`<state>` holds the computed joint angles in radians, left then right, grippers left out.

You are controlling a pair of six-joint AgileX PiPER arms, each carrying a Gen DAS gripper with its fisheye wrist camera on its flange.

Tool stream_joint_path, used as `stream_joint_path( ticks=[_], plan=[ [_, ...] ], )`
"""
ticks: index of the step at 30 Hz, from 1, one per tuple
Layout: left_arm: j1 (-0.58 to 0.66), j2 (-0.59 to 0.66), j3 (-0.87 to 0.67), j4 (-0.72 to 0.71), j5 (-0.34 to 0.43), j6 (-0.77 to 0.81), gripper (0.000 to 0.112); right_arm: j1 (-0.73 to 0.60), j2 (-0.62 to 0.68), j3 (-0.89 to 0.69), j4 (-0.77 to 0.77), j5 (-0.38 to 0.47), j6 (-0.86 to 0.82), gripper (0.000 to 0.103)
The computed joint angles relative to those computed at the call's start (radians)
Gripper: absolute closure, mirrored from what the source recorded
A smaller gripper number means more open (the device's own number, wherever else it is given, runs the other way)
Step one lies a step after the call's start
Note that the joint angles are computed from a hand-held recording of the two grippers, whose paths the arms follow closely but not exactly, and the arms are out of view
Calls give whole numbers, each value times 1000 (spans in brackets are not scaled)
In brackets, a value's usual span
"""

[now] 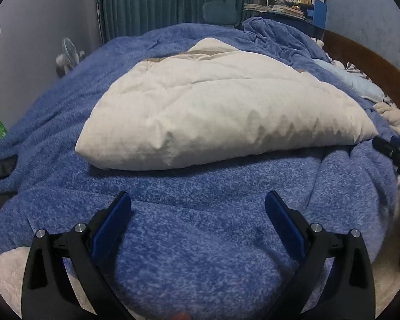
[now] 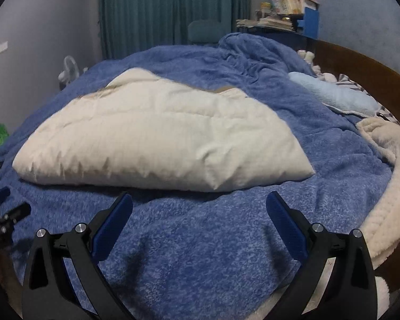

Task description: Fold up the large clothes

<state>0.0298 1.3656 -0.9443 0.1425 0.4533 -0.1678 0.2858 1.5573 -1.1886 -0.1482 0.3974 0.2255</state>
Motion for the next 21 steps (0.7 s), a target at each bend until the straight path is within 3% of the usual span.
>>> stream_joint_path(
  ticks=[9,21],
  plan=[
    [26,-29,33,-58,-37,47,16,-11,-3,21,12,-40,1,7],
    [20,-31,34,-49,-45,49,16,24,-5,27,-113,-38,117,7]
  ],
)
